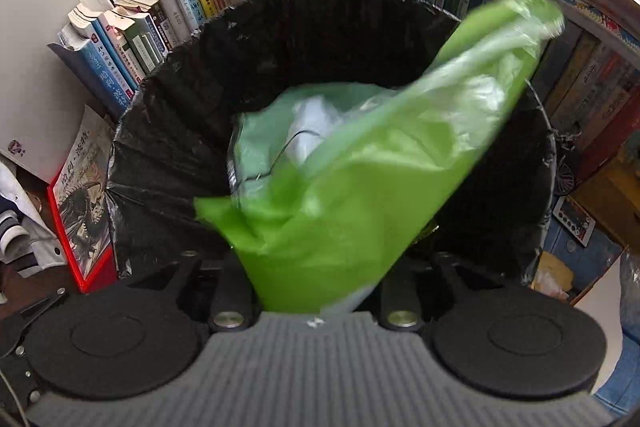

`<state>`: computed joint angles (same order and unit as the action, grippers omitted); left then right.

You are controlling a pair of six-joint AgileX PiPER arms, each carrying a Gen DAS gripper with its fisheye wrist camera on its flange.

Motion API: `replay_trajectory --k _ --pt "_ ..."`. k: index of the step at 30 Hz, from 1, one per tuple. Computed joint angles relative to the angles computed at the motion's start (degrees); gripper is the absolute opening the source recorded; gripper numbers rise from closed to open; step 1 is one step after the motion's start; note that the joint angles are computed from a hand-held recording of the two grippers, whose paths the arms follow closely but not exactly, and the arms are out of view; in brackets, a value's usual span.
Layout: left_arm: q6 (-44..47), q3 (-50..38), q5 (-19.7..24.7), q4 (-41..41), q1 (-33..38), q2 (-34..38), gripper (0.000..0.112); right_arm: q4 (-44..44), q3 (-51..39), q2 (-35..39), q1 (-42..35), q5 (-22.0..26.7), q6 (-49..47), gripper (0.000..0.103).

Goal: Collect trash
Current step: 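Carry the green package over the black bin and open the right gripper, then grasp the white paper packet on the mat with the right gripper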

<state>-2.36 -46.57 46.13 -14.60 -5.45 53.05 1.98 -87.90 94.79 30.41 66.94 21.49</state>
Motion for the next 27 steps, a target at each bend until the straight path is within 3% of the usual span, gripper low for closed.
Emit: replay_trajectory --k 3,12,27 --pt "0.19 -0.02 0.14 -0.1 0.14 0.01 0.042 0.19 1.03 -0.82 0.17 -0.46 0.38 0.062" --pt "-0.57 -0.19 0.4 0.81 -0.21 -0.23 0.044 1.38 4.9 -7.52 -1.24 -1.26 -0.61 0.081" --pt "-5.85 -0.87 0.44 5.94 -3.57 -0.43 0.047 -0.03 9.83 -17.8 -3.01 -2.78 1.67 0.088"
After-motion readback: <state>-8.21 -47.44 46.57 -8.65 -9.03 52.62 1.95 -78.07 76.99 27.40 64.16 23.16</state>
